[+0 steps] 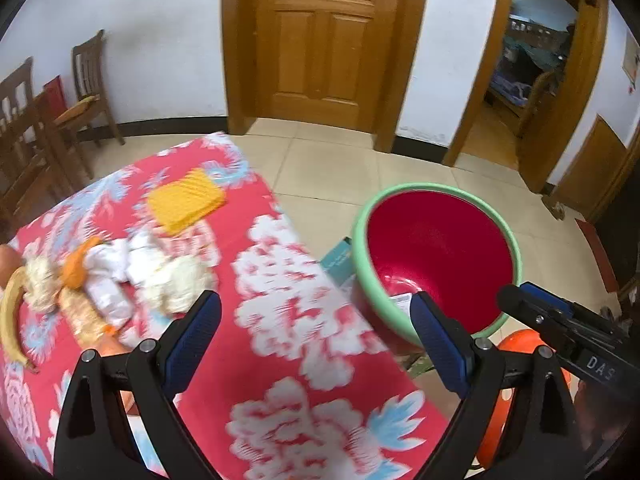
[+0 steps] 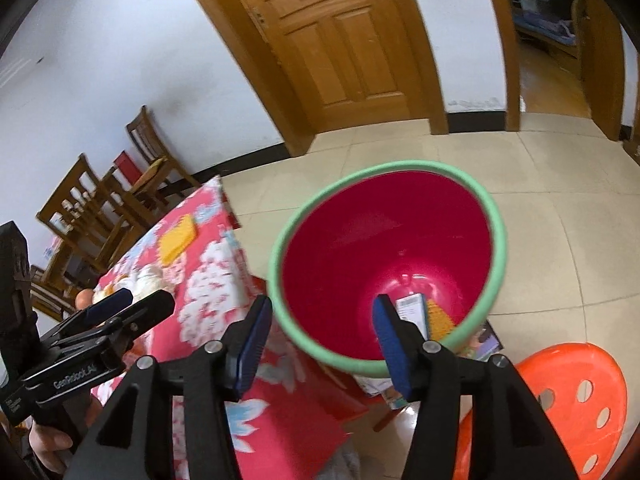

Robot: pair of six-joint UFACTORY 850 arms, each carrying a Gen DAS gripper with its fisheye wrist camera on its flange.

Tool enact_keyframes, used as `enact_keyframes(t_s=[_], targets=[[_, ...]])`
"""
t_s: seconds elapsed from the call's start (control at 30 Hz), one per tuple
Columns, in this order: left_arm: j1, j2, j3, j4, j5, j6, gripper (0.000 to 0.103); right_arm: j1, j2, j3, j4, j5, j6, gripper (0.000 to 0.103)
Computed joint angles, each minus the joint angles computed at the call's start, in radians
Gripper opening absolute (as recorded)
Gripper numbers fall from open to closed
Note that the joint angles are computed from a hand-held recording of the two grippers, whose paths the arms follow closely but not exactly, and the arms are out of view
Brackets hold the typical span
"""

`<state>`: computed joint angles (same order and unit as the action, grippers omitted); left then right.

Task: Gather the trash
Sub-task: 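Drop the white medicine box into the red bucket with the left gripper, then grasp a crumpled white paper ball with the left gripper while the right grasps another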

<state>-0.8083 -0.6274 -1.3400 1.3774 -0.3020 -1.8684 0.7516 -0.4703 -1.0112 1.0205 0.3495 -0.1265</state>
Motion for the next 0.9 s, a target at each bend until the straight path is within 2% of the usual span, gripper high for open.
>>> enact_keyframes(t_s=[0.47, 0.73, 0.9], targets=[[0.053, 0.150, 0.226, 0.138, -0.104, -0.252, 0.094, 0.073, -0.052, -0.094, -0.027, -0.006, -0.034, 0.063], [0.122, 0.230, 0.332, 0.168, -0.165, -0.324, 0.094, 0.098, -0.110, -0.189, 0.039, -0.043, -0.142, 0.065], [0.176, 0.250, 0.364, 0.165, -0.184, -0.336, 0.094, 0.102, -0.166, -0.282, 0.136, -0.082, -0.268, 0.069]])
